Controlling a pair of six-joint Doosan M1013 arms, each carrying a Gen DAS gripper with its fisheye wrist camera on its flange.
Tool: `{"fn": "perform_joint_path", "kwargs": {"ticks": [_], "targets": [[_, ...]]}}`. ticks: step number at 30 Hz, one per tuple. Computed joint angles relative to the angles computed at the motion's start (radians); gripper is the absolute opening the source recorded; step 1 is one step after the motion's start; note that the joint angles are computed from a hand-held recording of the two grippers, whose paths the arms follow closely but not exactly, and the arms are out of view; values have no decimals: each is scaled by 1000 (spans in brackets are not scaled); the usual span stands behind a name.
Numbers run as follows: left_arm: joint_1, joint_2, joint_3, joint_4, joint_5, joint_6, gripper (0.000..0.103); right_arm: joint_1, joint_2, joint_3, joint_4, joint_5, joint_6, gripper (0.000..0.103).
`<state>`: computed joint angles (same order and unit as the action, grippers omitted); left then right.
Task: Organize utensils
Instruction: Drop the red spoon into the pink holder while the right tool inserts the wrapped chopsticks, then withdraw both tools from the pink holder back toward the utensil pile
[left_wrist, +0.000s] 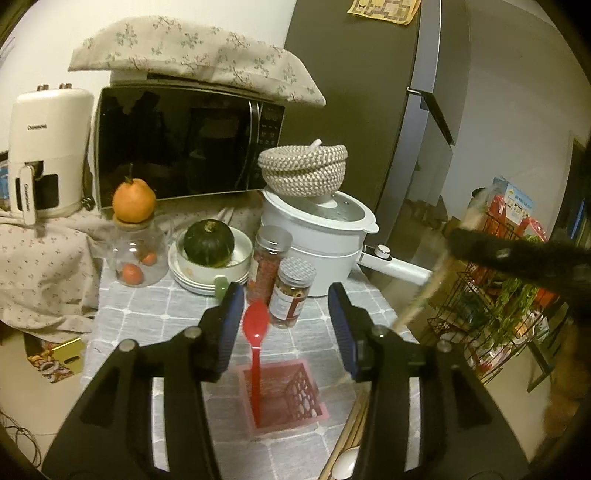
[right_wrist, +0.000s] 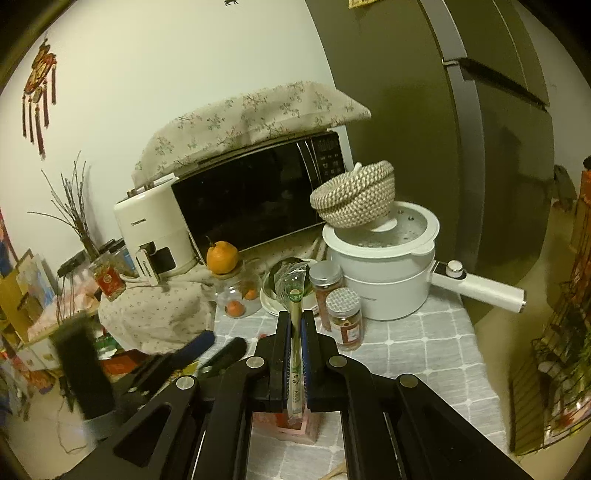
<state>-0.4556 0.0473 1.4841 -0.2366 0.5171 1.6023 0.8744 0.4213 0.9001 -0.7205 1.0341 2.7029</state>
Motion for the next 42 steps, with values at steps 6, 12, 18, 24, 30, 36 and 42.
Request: {"fn": "perform_joint_path", "kwargs": {"ticks": [6,12,18,24,30,36,42], "targets": [[11,-23,7,77,47,-66,52,-29,22,-8,81,-29,-24,5],[3,-43,30,186,101,-130,55,-53,60,-44,187,-4,-87,5],[3,-52,40,189,158,-145,60,-63,88,-75,234,30,-133,7],[-12,-63,45,244,174,-203,69,-62,94,-93,256,30,-175,22],[-35,-80,51,303,184,-259,77,-46,61,-63,207,-7,-154,52],[-61,-106,65,340,184,-284,85,-21,3,4,111,-12,-91,66],[-85,-126,81,347,179,-274,92,9,-46,67,20,48,-43,78]]}}
